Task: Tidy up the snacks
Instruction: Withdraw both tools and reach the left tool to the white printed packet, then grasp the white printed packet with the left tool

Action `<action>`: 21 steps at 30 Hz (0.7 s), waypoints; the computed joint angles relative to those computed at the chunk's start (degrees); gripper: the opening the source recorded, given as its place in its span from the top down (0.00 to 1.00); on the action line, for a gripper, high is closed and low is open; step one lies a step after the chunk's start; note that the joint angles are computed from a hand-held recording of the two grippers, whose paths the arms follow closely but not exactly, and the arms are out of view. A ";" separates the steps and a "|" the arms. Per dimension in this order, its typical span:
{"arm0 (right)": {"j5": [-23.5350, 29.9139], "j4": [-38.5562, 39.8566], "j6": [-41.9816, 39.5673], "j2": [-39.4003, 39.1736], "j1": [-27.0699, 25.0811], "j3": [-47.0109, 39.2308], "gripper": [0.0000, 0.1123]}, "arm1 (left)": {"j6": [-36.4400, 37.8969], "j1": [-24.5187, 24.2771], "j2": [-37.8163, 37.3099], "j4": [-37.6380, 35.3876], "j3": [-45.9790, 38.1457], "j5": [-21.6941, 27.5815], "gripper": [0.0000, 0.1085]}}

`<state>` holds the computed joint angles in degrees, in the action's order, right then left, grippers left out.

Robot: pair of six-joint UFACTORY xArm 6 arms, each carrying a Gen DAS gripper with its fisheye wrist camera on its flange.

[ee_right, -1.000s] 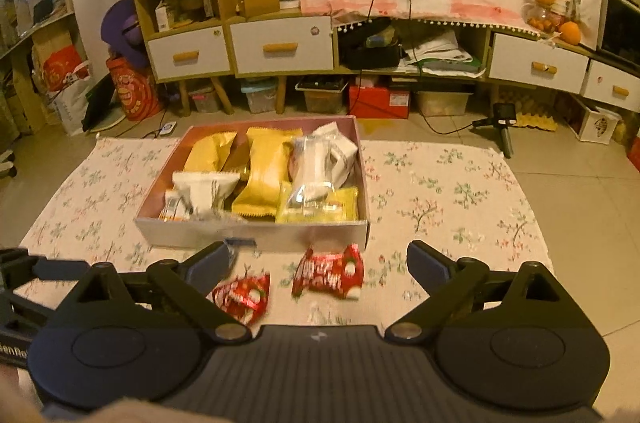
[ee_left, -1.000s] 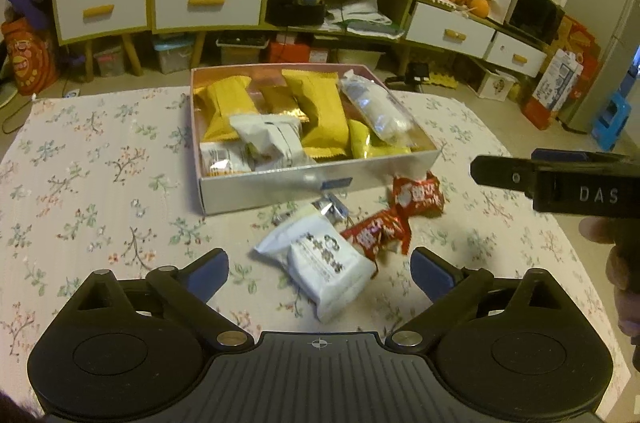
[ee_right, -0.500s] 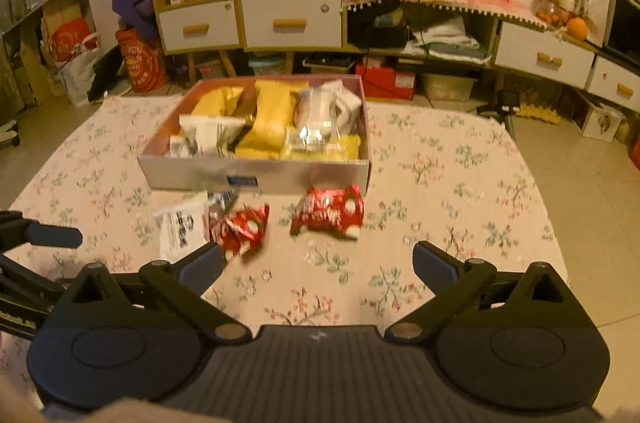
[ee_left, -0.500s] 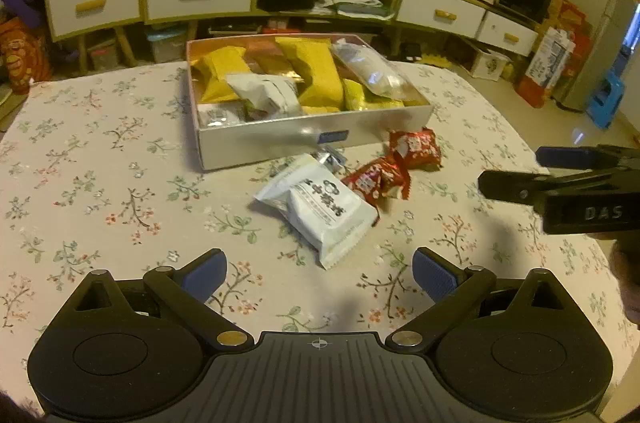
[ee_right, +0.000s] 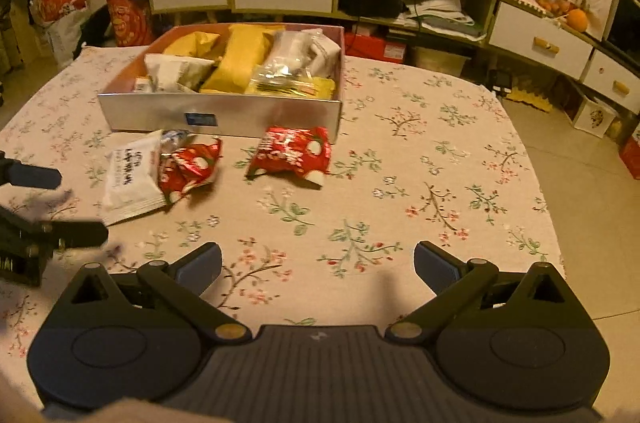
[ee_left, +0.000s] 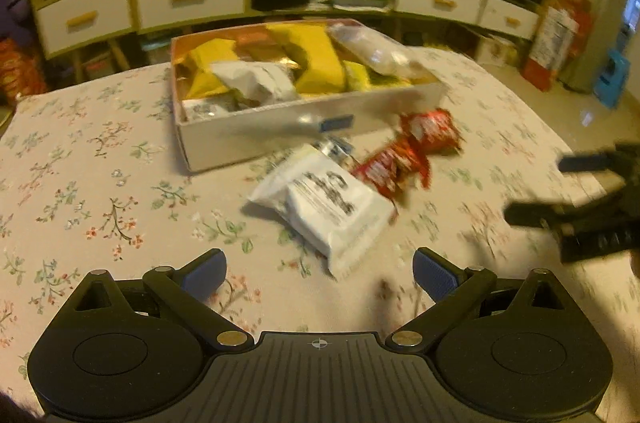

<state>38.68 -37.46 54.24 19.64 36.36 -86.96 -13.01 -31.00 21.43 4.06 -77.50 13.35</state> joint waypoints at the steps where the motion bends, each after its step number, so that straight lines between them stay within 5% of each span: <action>1: -0.02 0.22 0.22 -0.05 -0.16 0.07 0.09 | -3.70 0.24 0.53 2.52 -0.82 0.05 0.08; 5: -0.75 0.52 0.34 -0.04 -0.82 0.26 0.09 | -18.69 0.71 3.54 10.06 -6.03 3.11 0.08; 12: -2.26 2.62 -2.71 0.96 -1.41 -0.84 0.09 | -25.45 -0.28 7.94 7.47 -12.60 6.95 0.13; 16: -2.68 3.51 -4.13 1.53 -1.38 -1.36 0.09 | -27.01 -0.67 8.92 9.37 -14.10 8.33 0.40; 21: -2.69 5.28 -5.86 2.60 -1.11 -2.48 0.09 | -25.70 -0.54 8.72 8.26 -13.77 8.39 0.49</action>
